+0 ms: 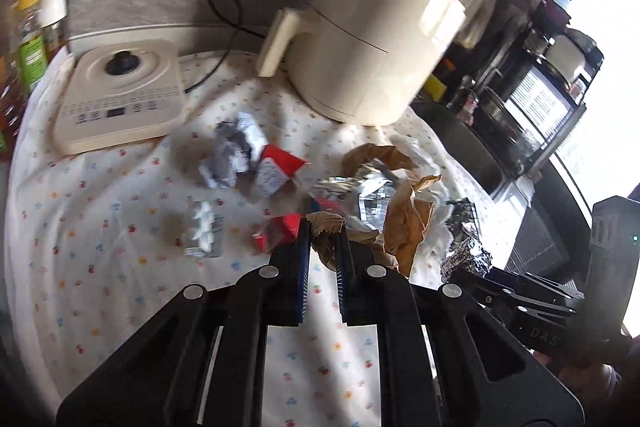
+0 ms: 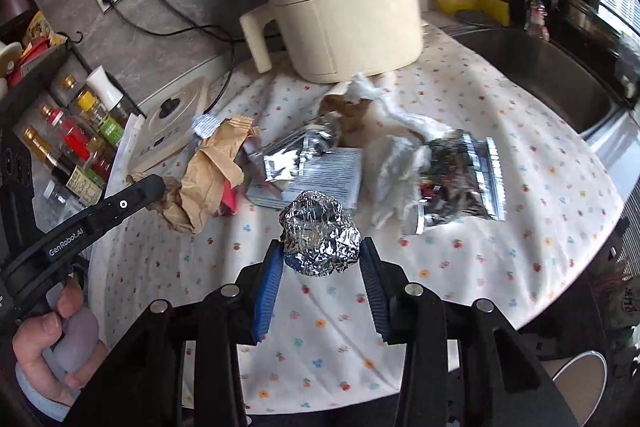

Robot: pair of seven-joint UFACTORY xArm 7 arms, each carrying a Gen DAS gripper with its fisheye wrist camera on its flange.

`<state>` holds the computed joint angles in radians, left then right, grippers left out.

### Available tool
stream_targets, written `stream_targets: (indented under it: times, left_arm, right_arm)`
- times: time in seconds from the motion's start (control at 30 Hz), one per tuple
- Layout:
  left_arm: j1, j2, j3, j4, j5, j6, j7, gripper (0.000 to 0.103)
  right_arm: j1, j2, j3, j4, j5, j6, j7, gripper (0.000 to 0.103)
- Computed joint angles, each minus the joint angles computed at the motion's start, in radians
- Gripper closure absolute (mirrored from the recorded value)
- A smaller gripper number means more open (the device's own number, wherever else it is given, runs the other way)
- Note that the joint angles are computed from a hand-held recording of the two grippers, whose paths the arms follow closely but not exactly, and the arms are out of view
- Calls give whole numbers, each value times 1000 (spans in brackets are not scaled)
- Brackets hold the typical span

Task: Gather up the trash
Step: 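Carry both items to the white bucket and open both tools to drop them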

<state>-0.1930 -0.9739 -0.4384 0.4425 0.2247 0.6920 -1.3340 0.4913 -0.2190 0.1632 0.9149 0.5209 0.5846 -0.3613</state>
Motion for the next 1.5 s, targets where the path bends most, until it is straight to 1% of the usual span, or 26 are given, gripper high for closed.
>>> stream_targets:
  times: [0.07,0.13,0.23,0.33,0.43,0.53,0.67,0.83,0.93,1.0,1.03,1.07,1.1,1.13,1.2,1.27,1.3,1.33,1.4,1.5]
  left_arm:
    - [20,116,-3,48,22,-96,33,91]
    - [31,228,-11,107,44,-172,69,91]
    - [37,383,-24,197,78,-260,115,91]
    - [32,540,-37,295,114,-329,142,91]
    - [6,692,-42,402,168,-371,157,91]
    - [-44,836,-32,513,210,-396,185,91]
    - [-120,997,-13,650,227,-407,246,91]
    - [-233,1169,15,830,246,-383,285,91]
    - [-326,1273,57,958,282,-345,276,91]
    - [-404,1330,105,1039,319,-316,240,91]
    - [-449,1359,134,1083,340,-297,213,91]
    - [-488,1384,157,1123,350,-277,191,91]
    - [-522,1413,176,1166,349,-250,176,91]
    - [-560,1442,194,1215,347,-208,162,91]
    - [-633,1501,223,1321,329,-99,145,91]
    - [-688,1540,246,1385,304,-64,117,91]
    - [-716,1566,260,1425,295,-30,114,91]
    - [-739,1599,268,1473,277,2,113,91]
    - [-779,1658,289,1554,245,37,108,91]
    - [-837,1757,327,1709,208,101,121,91]
  right_arm:
    - [-30,-44,-21,-37,-13,-9,28,64]
    - [-65,-88,-39,-72,-40,-14,71,64]
    - [-110,-158,-69,-128,-74,-33,124,64]
    - [-173,-225,-91,-182,-143,-38,190,64]
    - [-239,-285,-121,-223,-206,-18,246,64]
    - [-310,-344,-145,-267,-266,-3,300,64]
    - [-401,-408,-182,-306,-336,26,343,64]
    - [-485,-469,-246,-342,-382,52,334,64]
    - [-520,-474,-310,-346,-385,56,276,63]
    - [-534,-455,-359,-341,-376,46,212,60]
    - [-541,-435,-383,-334,-367,38,179,49]
    - [-548,-413,-412,-326,-355,35,139,24]
    - [-553,-390,-441,-316,-339,30,96,17]
    - [-562,-366,-459,-300,-328,35,57,17]
    - [-578,-312,-499,-249,-305,90,-27,18]
    - [-591,-278,-539,-215,-269,119,-110,17]
    - [-597,-259,-555,-200,-252,129,-150,17]
    - [-607,-236,-566,-185,-240,138,-181,17]
    - [-626,-190,-594,-148,-199,172,-233,17]
    - [-652,-140,-622,-107,-144,206,-316,17]
